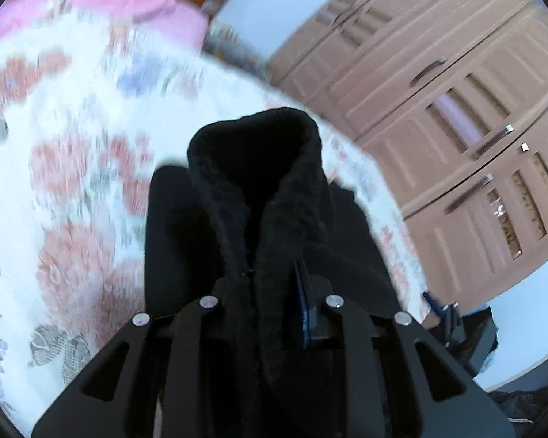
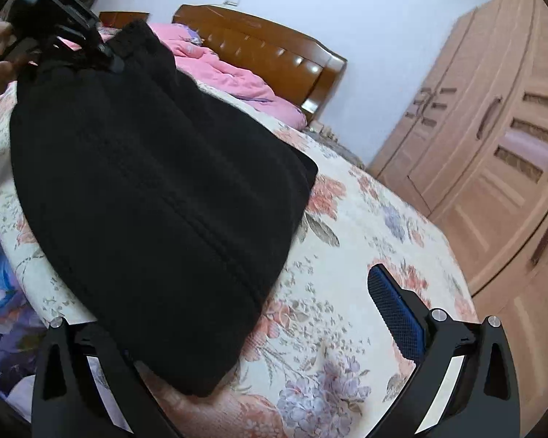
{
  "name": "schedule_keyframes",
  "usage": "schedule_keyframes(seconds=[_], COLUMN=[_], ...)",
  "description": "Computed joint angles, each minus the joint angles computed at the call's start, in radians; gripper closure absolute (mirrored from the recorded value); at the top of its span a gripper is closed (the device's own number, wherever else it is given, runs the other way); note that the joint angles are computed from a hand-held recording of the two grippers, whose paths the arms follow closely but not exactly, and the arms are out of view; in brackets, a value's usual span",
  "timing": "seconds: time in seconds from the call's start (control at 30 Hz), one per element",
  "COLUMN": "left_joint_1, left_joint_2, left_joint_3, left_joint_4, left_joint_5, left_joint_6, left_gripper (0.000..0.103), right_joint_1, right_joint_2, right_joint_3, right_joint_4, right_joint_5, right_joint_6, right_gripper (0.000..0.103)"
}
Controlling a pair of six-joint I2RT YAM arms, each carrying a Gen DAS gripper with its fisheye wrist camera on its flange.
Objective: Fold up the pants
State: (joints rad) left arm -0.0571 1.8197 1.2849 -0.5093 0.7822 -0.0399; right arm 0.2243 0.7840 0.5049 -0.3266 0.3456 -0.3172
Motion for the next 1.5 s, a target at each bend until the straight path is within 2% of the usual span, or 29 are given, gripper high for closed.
schedule_keyframes(seconds=[0.03, 0.07, 0.13, 0.2, 0.23, 0.3, 0.33, 0.4, 0.43, 0.47, 0.53, 0.6, 0.67, 0.7, 0.8, 0.83, 0.9, 0.93, 1.0, 1.1, 1.17, 1.33, 1.43, 1.5], left_joint_1=[0.001, 0.009, 0.044, 0.079, 0.095, 0.129, 0.136, 0.117, 0.091, 0.052, -0.089, -0.226, -0.309, -0.354, -0.381, -0.38, -0.331, -0.302, -0.26, -0.261, -0.27, -0.297, -0.315, -0.313], left_joint_2=[0.019, 0.016, 0.006, -0.041, -0.077, -0.212, -0.279, -0.434, -0.499, -0.547, -0.587, -0.545, -0.474, -0.43, -0.387, -0.398, -0.444, -0.46, -0.454, -0.433, -0.438, -0.477, -0.481, -0.478], left_joint_3=[-0.006, -0.048, -0.111, -0.191, -0.232, -0.346, -0.388, -0.444, -0.454, -0.459, -0.429, -0.383, -0.345, -0.326, -0.346, -0.38, -0.49, -0.522, -0.541, -0.528, -0.532, -0.595, -0.6, -0.6], left_joint_4=[-0.009, 0.028, 0.103, 0.185, 0.221, 0.314, 0.34, 0.339, 0.335, 0.332, 0.294, 0.271, 0.261, 0.241, 0.227, 0.237, 0.311, 0.335, 0.364, 0.365, 0.368, 0.442, 0.451, 0.451], left_joint_5=[-0.014, -0.002, 0.059, 0.069, 0.061, 0.021, 0.001, -0.033, -0.043, -0.058, -0.14, -0.23, -0.27, -0.322, -0.362, -0.39, -0.356, -0.308, -0.249, -0.257, -0.275, -0.331, -0.364, -0.362], left_joint_6=[0.016, 0.009, -0.03, -0.083, -0.118, -0.205, -0.225, -0.233, -0.237, -0.24, -0.213, -0.182, -0.16, -0.145, -0.138, -0.142, -0.131, -0.144, -0.163, -0.147, -0.139, -0.155, -0.157, -0.148], left_gripper=[0.079, 0.077, 0.071, 0.061, 0.058, 0.029, 0.028, 0.028, 0.027, 0.021, 0.018, 0.017, 0.017, 0.018, 0.018, 0.025, 0.041, 0.043, 0.049, 0.049, 0.049, 0.049, 0.049, 0.049], right_joint_1=[-0.021, -0.046, -0.085, -0.101, -0.133, -0.208, -0.264, -0.428, -0.54, -0.641, -0.741, -0.753, -0.716, -0.694, -0.603, -0.561, -0.523, -0.518, -0.499, -0.546, -0.596, -0.53, -0.441, -0.388], right_joint_2=[0.0, 0.0, -0.003, -0.023, -0.042, -0.1, -0.138, -0.151, -0.13, -0.087, 0.027, 0.159, 0.238, 0.251, 0.322, 0.349, 0.339, 0.315, 0.323, 0.391, 0.438, 0.714, 0.912, 0.99], right_joint_3=[0.0, 0.005, 0.012, 0.015, 0.023, 0.03, 0.037, 0.082, 0.117, 0.157, 0.235, 0.306, 0.345, 0.349, 0.35, 0.339, 0.289, 0.263, 0.292, 0.396, 0.47, 0.725, 0.929, 1.029], right_joint_4=[-0.006, -0.014, -0.035, -0.06, -0.092, -0.156, -0.197, -0.298, -0.351, -0.398, -0.466, -0.502, -0.517, -0.519, -0.541, -0.542, -0.485, -0.454, -0.482, -0.599, -0.622, -0.545, -0.61, -0.623], right_joint_5=[-0.025, -0.053, -0.112, -0.155, -0.224, -0.361, -0.448, -0.699, -0.864, -1.018, -1.198, -1.289, -1.31, -1.303, -1.257, -1.206, -1.141, -1.136, -1.12, -1.196, -1.261, -1.264, -1.256, -1.22], right_joint_6=[-0.005, -0.007, -0.011, -0.034, -0.067, -0.128, -0.162, -0.22, -0.244, -0.253, -0.241, -0.218, -0.216, -0.213, -0.247, -0.255, -0.256, -0.252, -0.237, -0.293, -0.295, -0.089, -0.031, 0.0], right_gripper=[0.005, 0.005, 0.005, 0.005, 0.005, 0.005, 0.005, 0.005, 0.005, 0.004, 0.004, 0.004, 0.004, 0.004, 0.004, 0.004, 0.004, 0.004, 0.004, 0.004, 0.004, 0.004, 0.004, 0.004])
